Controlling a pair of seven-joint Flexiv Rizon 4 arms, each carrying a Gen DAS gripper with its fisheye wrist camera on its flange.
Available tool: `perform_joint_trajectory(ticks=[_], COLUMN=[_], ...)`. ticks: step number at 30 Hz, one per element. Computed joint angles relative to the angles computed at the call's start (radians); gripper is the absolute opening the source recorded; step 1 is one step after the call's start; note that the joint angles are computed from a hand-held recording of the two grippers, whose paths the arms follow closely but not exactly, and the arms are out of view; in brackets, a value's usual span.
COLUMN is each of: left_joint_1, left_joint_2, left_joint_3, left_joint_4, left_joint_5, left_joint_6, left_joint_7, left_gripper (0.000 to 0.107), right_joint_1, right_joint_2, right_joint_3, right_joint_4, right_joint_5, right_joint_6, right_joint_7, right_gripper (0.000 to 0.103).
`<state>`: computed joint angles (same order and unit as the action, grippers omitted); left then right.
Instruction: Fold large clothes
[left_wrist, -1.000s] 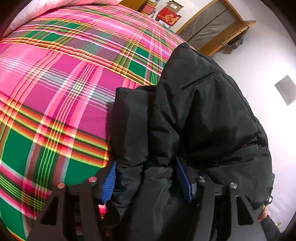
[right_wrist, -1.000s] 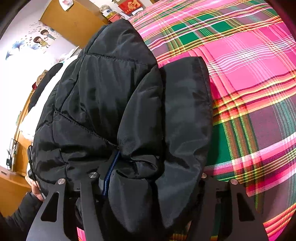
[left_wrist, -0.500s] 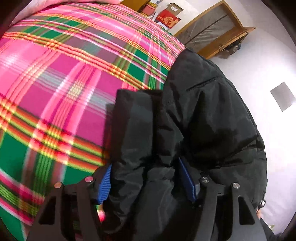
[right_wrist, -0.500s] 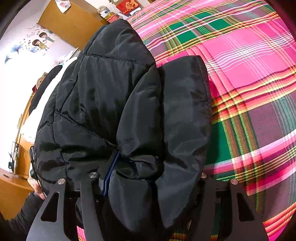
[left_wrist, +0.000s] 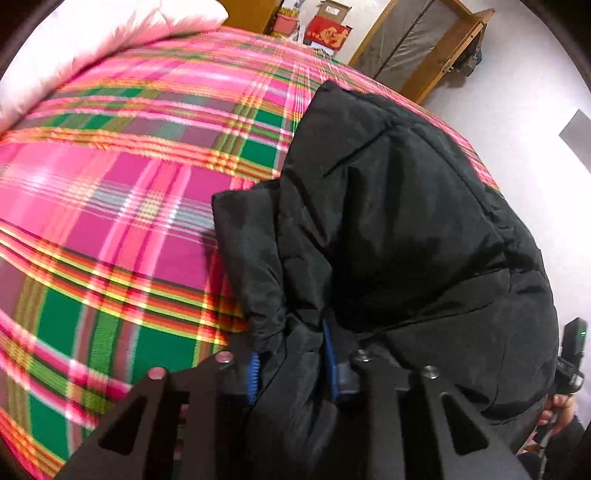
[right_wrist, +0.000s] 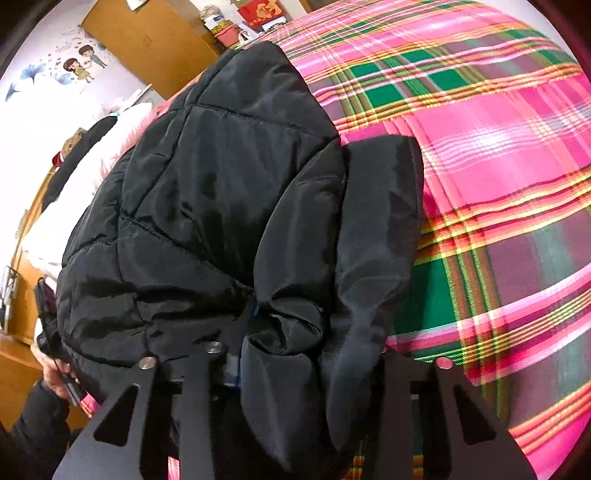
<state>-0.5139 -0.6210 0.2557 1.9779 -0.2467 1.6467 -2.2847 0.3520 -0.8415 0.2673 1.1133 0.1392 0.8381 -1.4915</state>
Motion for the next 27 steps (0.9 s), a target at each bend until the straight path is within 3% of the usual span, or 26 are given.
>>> perform_joint_trajectory(ticks=[2, 5, 13, 19, 27], left_joint_1=[-0.095, -0.176, -0.308, -0.369, -0.343], left_joint_2=[0.006, 0.026, 0.09, 0.132, 0.173], left_joint_3=[0.104, 0.2, 0.352, 0.402, 0.375], left_joint_4=[-0.016, -0.029, -0.062, -0.09, -0.105], left_joint_5=[0.008, 0.06, 0.216, 0.328, 0.444], left_joint_6=[-0.05, -0.107, -0.186, -0.234, -0.253], left_joint_7=[-0.031, -0.08, -0.213, -0.299, -0.376], left_gripper=[0.022, 0.02, 0.019, 0.019, 0.019], right_joint_1=[0.013, 0.022, -0.003, -0.02, -0.019], right_joint_2=[0.017, 0.044, 0.112, 0.159, 0.181], right_joint_3=[-0.014, -0.021, 0.007, 0.024, 0.028], right_joint_4=[0.015, 0.041, 0.109, 0.156, 0.167], right_joint_5=[-0.013, -0.03, -0.018, 0.013, 0.024], right_joint_6=[0.013, 0.036, 0.081, 0.107, 0.114], right_joint_7=[0.017, 0.027, -0.004, -0.021, -0.035], right_gripper=[0.029, 0.026, 0.022, 0.022, 0.022])
